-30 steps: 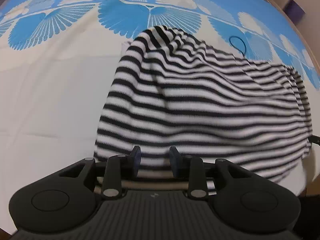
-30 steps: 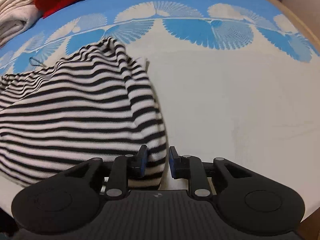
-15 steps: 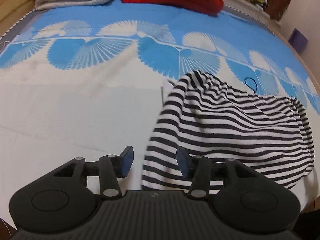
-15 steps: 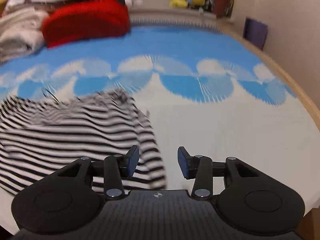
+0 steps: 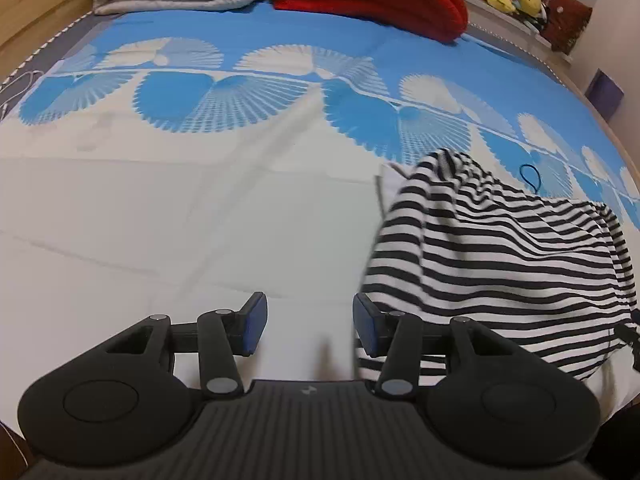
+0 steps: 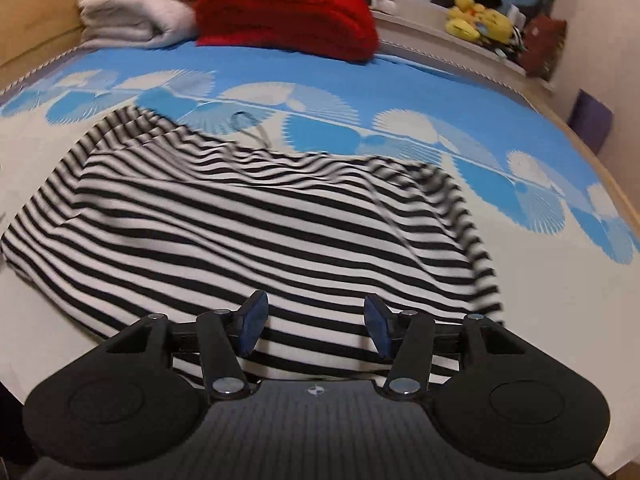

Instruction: Fold small clothes

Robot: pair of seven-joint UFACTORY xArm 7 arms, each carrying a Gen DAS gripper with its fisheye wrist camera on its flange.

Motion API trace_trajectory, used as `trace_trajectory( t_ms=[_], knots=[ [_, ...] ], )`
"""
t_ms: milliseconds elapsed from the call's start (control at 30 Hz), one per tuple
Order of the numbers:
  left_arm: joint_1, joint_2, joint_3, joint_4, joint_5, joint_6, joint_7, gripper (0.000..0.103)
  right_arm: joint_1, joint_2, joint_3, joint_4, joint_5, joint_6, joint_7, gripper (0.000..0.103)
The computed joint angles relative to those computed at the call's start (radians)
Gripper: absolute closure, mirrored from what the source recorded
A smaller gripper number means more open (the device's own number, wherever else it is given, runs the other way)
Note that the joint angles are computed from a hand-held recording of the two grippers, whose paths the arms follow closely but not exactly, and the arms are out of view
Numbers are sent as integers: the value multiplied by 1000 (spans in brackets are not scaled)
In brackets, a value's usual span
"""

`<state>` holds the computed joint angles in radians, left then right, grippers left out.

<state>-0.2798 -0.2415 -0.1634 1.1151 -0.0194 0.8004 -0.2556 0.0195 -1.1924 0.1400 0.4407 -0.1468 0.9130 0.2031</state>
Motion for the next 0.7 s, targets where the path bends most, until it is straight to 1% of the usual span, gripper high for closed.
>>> trace_trajectory(
  t_ms=[67, 100, 133, 200, 233, 300, 367, 433, 467, 500, 567, 633, 700],
  knots=[
    [10, -15, 17, -18, -8, -10, 14, 51, 24, 29, 40, 14, 24, -27, 33, 54],
    [16, -22, 22, -26, -10, -13, 15, 51, 40, 53, 60, 23, 36, -51, 51, 62],
    [23, -29, 29, -33, -12, -18, 16, 51, 63, 80, 78, 31, 50, -82, 68, 67],
    [39, -45, 40, -50, -19, -28, 12, 51, 120, 137, 113, 49, 76, -163, 95, 86],
    [46, -52, 47, -57, -26, -31, 12, 51, 143, 172, 132, 59, 82, -207, 108, 89],
    [58, -64, 60, -67, -41, -34, 19, 51, 188, 266, 161, 88, 94, -301, 131, 89],
    [68, -75, 71, -75, -54, -38, 30, 51, 244, 389, 175, 134, 107, -378, 135, 89],
    [79, -82, 79, -82, -62, -40, 40, 51, 290, 501, 182, 184, 101, -423, 118, 86],
    [85, -85, 81, -84, -63, -40, 42, 51, 299, 553, 194, 210, 82, -442, 108, 77],
    [90, -87, 83, -86, -66, -42, 44, 51, 301, 608, 211, 240, 54, -455, 99, 64],
    [97, -88, 89, -87, -78, -45, 47, 51, 326, 705, 211, 298, 24, -436, 64, 52],
    [103, -85, 93, -86, -88, -49, 47, 51, 341, 794, 209, 352, -9, -393, 35, 52],
    [107, -79, 93, -81, -93, -51, 48, 51, 324, 864, 236, 397, -98, -326, 52, 49]
  ],
)
